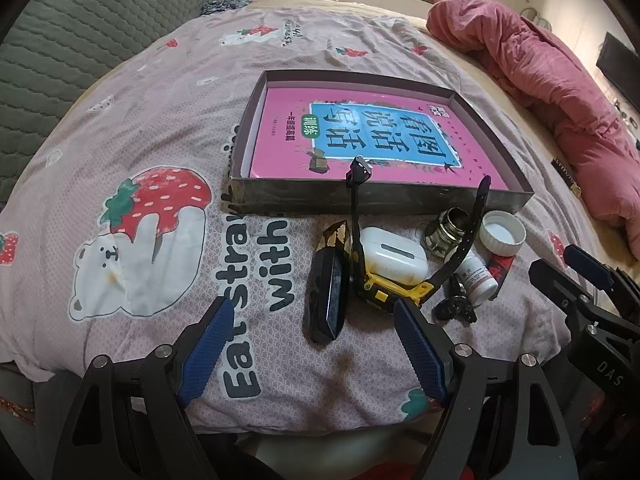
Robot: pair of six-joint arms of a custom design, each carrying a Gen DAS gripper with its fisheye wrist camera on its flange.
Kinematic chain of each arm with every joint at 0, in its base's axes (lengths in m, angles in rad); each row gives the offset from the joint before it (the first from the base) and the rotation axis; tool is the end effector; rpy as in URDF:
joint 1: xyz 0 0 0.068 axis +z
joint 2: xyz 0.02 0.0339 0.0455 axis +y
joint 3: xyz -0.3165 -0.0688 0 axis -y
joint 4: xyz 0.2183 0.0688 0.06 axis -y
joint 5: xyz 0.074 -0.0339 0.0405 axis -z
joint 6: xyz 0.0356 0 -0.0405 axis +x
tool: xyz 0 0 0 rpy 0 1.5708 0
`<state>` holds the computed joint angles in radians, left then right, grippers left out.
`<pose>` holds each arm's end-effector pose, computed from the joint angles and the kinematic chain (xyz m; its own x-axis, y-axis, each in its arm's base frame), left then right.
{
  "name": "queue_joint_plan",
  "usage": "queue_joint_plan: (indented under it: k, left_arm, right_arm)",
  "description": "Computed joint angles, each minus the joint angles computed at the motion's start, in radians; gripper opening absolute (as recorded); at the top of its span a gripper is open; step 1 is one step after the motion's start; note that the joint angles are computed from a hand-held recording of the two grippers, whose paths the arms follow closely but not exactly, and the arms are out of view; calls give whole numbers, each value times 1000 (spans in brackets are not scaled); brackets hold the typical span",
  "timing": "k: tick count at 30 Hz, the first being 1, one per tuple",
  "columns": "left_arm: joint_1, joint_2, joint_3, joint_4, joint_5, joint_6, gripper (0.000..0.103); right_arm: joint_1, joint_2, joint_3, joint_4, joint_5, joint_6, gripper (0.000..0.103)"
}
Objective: Organize rigid objects
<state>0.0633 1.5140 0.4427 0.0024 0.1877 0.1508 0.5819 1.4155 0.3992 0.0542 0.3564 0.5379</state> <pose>0.2117 0.0068 0.1711 -0.8609 0.0933 -0.5002 0.1586 0.9833 -0.0895 0.1726 0.0987 0.1841 -0.7671 0.0701 -0.6377 0.0519 0.9975 0.0471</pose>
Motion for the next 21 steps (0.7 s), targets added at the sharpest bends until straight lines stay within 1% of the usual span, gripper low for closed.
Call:
queue_joint_plan:
  k: [21]
  left_arm:
    - [-6,-3,-5,7,-10,0,83]
  right_arm:
    - [-4,-3,-1,-2,0,-3,69]
